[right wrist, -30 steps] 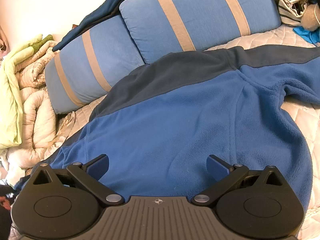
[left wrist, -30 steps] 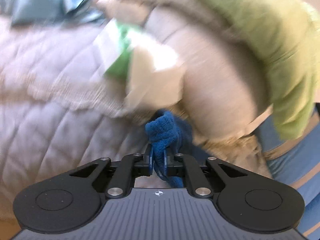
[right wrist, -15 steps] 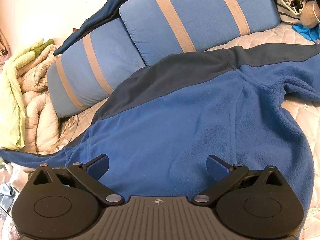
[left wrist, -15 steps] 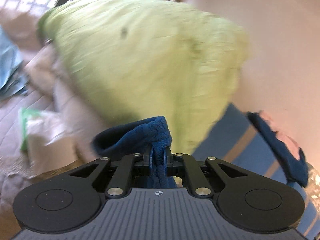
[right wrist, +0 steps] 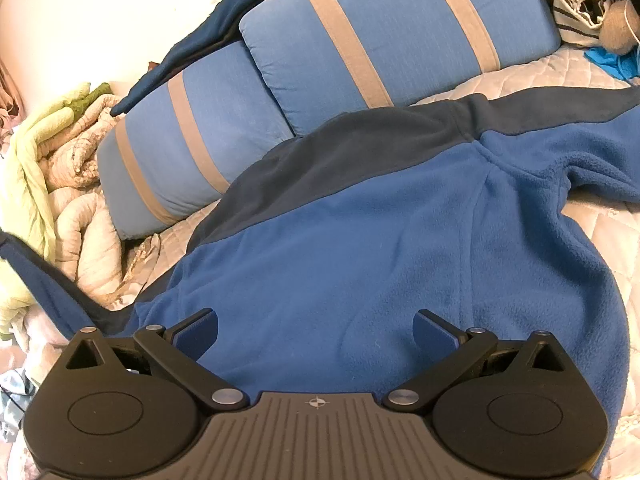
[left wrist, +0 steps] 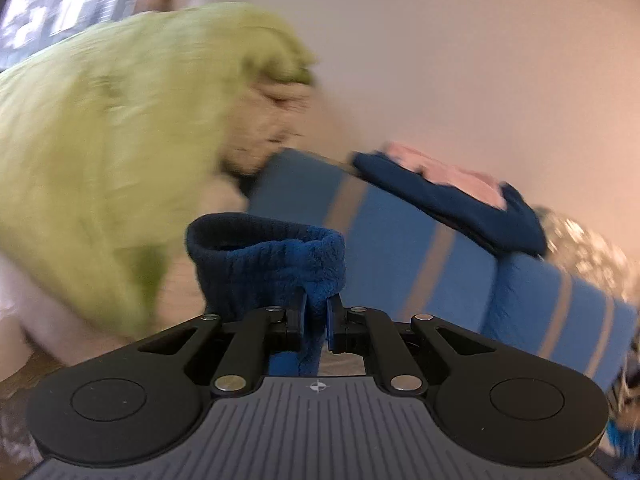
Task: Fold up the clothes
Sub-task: 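Lift the cuff with the left gripper and lay the sleeve across the jacket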
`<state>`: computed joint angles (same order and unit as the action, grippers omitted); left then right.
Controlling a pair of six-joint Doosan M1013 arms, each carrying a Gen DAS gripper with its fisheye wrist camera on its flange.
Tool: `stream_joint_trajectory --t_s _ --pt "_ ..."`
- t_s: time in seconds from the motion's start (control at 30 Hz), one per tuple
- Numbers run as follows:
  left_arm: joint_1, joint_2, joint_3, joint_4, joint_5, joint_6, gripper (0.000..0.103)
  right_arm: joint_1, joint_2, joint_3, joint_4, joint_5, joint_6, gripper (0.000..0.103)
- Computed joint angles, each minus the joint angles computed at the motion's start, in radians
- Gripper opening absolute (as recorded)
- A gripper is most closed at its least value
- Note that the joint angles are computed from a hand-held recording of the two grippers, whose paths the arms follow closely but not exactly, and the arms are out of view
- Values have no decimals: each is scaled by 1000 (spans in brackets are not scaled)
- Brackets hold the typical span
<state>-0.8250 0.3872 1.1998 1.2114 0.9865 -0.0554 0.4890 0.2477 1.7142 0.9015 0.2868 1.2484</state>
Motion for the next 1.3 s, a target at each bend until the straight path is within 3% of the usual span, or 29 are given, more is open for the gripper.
stream_joint_trajectory --t_s 0.2,0.63,0.83,0.87,0.93,0.97,1.0,1.2,1.3 --pt "-18 53 -77 -45 -65 115 10 -2 0 2 28 -1 -23 103" --pt "-25 147 -197 -145 -153 236 10 -1 -1 3 35 -3 -32 103" --pt "-29 191 -264 -278 -367 472 10 -1 0 3 35 -5 -30 103" --pt "-32 205 -286 -322 -395 541 13 0 0 2 29 -5 -24 103" --pt "-38 231 -329 -420 -438 685 31 0 1 1 21 -4 -15 103" --pt "-41 244 -347 -470 -456 754 60 0 0 1 21 -3 -14 103" --pt "-43 251 -356 -500 -476 796 81 0 0 1 21 -4 -14 103" --pt "-48 238 -302 -451 -440 774 83 -1 -2 5 35 -10 -15 103" --pt "-45 218 -254 -416 -375 733 83 -1 -2 6 27 -12 -3 103"
